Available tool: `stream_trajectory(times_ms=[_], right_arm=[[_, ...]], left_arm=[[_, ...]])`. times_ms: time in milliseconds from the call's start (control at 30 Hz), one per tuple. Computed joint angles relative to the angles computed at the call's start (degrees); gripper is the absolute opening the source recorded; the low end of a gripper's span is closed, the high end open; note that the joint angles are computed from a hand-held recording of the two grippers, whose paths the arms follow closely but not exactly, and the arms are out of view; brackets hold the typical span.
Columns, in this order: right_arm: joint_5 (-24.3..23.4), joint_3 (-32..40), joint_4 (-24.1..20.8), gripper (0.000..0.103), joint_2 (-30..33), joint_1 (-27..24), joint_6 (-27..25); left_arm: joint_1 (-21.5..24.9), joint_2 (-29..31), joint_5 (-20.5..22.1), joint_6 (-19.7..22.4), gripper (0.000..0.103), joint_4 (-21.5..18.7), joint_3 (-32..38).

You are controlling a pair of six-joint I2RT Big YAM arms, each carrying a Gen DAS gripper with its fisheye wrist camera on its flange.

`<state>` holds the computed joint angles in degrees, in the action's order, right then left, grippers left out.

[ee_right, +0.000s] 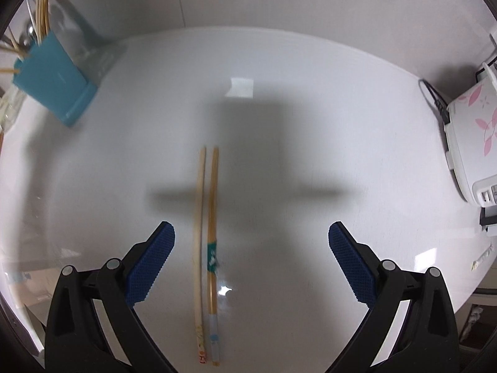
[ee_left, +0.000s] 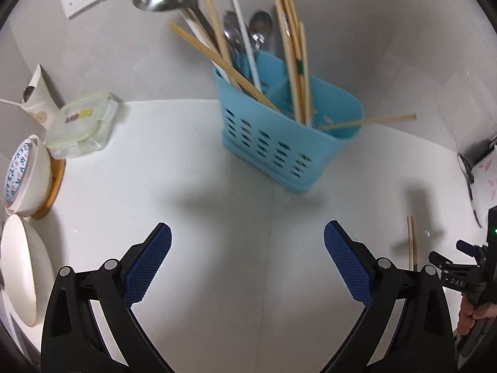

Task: Organize utensils
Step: 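Move both open tools back over the two green-taped chopsticks on the counter, then close the right tool on the green-taped chopstick and lift it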

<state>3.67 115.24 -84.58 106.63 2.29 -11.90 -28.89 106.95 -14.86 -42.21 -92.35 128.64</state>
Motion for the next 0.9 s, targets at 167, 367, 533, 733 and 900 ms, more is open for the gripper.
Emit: stream_trajectory(times_ms=[167, 367, 533, 733, 900], right_arm=[[2.8, -2.82, -0.76, 0.095, -0.36, 0.79, -0.52], [1.73, -3.42, -2.85, 0.087, -0.3, 0.13, 0.89], [2.06, -3.63, -4.54, 0.077, 0.34, -0.16, 0.67], [-0.93, -3.79, -6.53, 0.061, 0.71, -0.27, 1.17], [-3.55, -2.43, -9.87, 0.036, 1.03, 0.29, 2.15]], left_arm=[[-1.76, 0.72, 2.7, 0.71, 0.097, 0.52, -0.57], [-2.41, 0.78, 3.58, 2.45, 0.097, 0.93, -0.98], [-2.23, 0.51, 3.37, 2.57, 0.097, 0.92, -1.49], [-2.42, 1.55, 3.8, 2.79, 0.097, -0.93, 0.41], [-2.51, 2.19, 3.49, 2.59, 0.097, -2.54, 1.24]])
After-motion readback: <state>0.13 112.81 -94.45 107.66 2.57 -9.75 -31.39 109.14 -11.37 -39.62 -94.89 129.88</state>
